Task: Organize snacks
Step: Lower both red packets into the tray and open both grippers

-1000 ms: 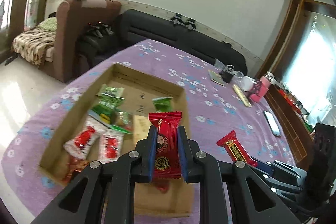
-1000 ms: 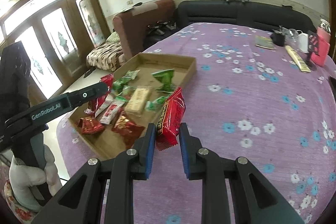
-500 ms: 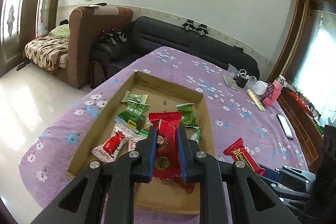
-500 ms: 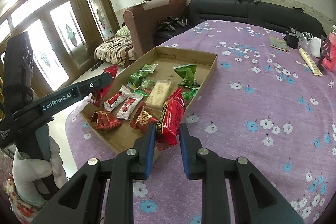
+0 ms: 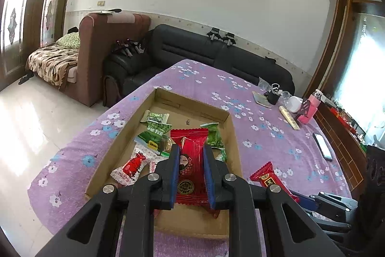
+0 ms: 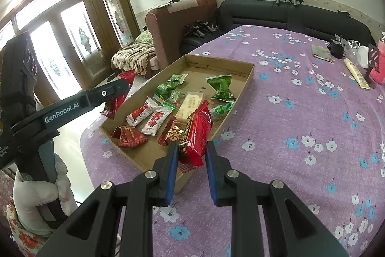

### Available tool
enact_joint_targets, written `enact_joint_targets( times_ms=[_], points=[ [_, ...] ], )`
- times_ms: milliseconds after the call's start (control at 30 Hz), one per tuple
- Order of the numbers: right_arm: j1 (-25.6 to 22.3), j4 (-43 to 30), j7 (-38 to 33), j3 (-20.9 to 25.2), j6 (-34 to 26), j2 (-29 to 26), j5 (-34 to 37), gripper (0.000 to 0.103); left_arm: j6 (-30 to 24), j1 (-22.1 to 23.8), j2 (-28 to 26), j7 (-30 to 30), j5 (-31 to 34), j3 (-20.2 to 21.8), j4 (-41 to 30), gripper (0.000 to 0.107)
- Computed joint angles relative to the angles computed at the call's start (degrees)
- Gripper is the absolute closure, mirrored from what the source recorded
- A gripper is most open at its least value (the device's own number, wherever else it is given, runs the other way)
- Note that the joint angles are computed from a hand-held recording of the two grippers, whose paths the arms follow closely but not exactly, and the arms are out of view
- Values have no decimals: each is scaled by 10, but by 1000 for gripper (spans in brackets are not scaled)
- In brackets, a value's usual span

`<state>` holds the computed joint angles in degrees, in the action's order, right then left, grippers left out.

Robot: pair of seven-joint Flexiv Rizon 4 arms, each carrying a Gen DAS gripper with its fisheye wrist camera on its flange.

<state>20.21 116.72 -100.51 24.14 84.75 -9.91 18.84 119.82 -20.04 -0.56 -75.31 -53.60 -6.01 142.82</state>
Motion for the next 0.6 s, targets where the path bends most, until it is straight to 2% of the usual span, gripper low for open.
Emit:
enact_joint_targets(
  times_ms=[400,600],
  points=[
    [7,3,4,1,-2,1,-3,81,12,25,32,-31,7,5,41,87],
    [16,-3,0,3,-12,-9,-15,81,1,48,36,-63,42,13,56,87]
  ],
)
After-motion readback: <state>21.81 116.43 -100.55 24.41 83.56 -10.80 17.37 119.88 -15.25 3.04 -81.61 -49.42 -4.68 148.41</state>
